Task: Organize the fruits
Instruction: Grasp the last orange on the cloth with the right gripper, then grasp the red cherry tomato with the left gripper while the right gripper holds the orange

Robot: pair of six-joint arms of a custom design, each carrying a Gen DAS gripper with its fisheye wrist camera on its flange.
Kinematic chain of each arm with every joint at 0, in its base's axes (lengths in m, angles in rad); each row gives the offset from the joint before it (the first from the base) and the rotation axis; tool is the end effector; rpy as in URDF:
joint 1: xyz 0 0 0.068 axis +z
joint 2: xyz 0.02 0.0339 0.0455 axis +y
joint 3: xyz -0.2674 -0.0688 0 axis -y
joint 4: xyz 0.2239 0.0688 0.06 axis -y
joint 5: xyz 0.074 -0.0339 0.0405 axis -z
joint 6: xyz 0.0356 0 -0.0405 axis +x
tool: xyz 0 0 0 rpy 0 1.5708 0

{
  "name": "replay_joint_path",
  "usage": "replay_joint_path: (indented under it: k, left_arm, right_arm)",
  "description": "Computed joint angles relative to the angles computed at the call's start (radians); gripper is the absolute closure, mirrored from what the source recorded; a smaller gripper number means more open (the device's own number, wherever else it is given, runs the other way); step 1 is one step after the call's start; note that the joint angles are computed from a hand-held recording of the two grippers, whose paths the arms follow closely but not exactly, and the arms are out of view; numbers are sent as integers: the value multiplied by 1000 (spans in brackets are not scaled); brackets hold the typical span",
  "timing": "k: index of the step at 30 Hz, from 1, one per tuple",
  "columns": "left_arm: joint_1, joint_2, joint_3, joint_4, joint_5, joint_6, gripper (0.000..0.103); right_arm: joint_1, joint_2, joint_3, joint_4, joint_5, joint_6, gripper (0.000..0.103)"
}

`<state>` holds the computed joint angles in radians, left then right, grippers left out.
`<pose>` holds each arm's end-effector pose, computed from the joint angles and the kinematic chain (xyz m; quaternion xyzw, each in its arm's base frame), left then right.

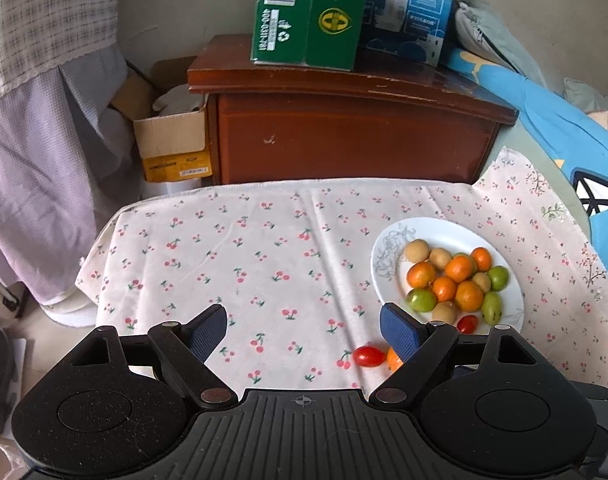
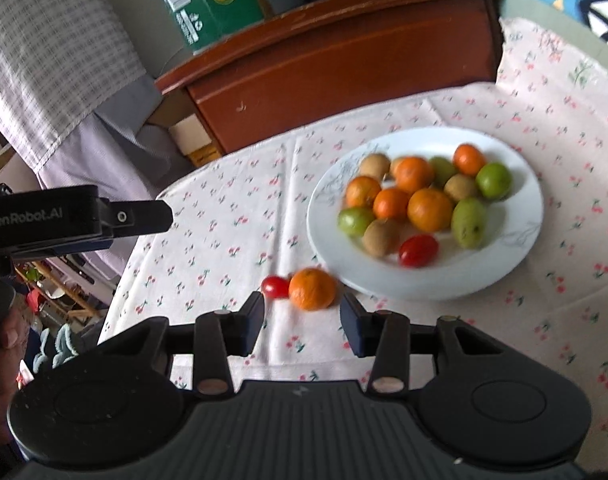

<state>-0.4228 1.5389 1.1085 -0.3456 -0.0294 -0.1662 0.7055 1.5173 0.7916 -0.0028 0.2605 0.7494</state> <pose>0.2906 -0.1296 0.2651 0.1123 0.9151 -0.0994 0.3743 0.2297 0.1836 0.2046 0.0729 0.9035 0.1810 0.3816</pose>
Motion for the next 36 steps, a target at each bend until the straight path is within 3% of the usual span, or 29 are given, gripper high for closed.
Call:
replay_joint_path:
  k: [21, 24, 26, 36]
  left_arm:
    - [39, 50, -3, -31, -11, -20, 17]
    - [37, 57, -11, -22, -14, -13, 17]
    - [32, 66, -12, -19, -18, 6, 17]
    - [-10, 86, -99, 88, 27, 59, 17]
  right_arm:
    - [-19, 152, 58, 70, 23, 12, 60]
    - [-17, 170, 62, 81, 31, 0, 71]
    - [-16, 174, 61, 83, 34, -8, 71]
    - [10, 64, 31, -52, 57, 38, 72]
